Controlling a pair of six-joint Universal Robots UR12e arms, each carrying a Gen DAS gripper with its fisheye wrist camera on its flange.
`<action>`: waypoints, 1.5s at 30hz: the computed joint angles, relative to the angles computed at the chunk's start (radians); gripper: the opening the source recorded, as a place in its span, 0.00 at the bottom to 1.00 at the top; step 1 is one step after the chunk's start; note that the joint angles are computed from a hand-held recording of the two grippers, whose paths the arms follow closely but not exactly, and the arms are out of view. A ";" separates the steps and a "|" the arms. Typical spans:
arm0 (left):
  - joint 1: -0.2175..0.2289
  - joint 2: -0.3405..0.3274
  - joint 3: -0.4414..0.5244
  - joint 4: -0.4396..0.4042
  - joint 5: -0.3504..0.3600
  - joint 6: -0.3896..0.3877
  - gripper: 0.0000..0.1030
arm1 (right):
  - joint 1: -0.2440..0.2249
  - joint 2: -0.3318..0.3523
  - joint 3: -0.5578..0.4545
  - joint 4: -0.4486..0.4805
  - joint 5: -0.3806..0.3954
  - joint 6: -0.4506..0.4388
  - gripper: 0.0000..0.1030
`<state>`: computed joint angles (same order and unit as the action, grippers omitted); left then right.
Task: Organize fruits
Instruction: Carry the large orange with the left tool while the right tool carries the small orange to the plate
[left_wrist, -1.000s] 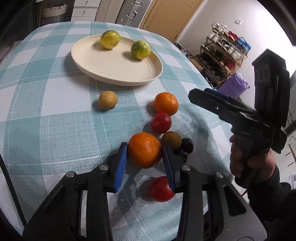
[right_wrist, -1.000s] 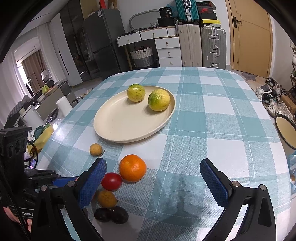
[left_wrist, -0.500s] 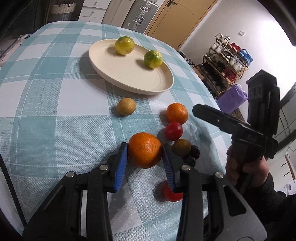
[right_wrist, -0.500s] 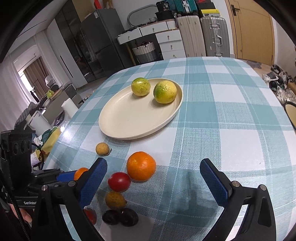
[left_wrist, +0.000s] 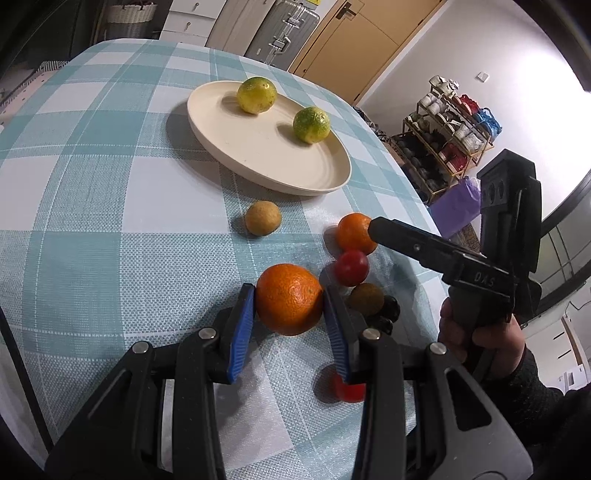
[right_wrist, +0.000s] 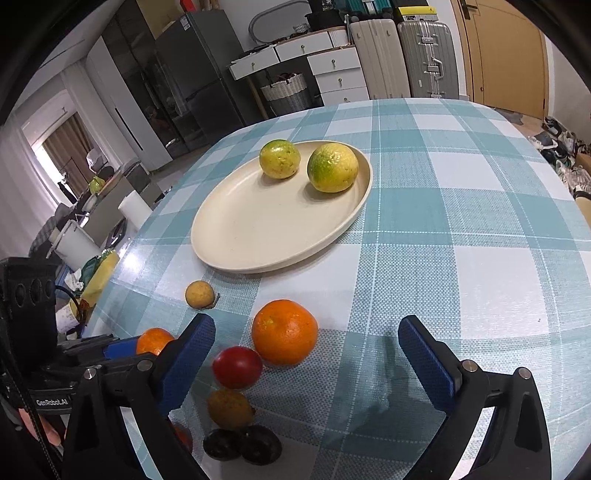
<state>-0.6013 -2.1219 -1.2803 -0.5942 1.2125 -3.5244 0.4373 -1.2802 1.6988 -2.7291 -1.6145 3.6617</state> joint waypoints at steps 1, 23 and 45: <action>0.000 -0.001 0.001 -0.001 0.000 -0.001 0.33 | -0.002 0.000 0.002 -0.005 0.012 0.002 0.94; 0.001 -0.007 0.006 -0.011 -0.009 -0.007 0.33 | -0.006 0.017 -0.009 -0.005 0.075 0.019 0.39; 0.035 -0.034 0.113 -0.010 0.029 -0.020 0.33 | -0.032 -0.014 0.027 -0.192 0.072 0.033 0.38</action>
<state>-0.5667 -2.1562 -1.1672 -0.6046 1.2418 -3.5446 0.4050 -1.2938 1.7254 -2.9209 -1.5426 3.6947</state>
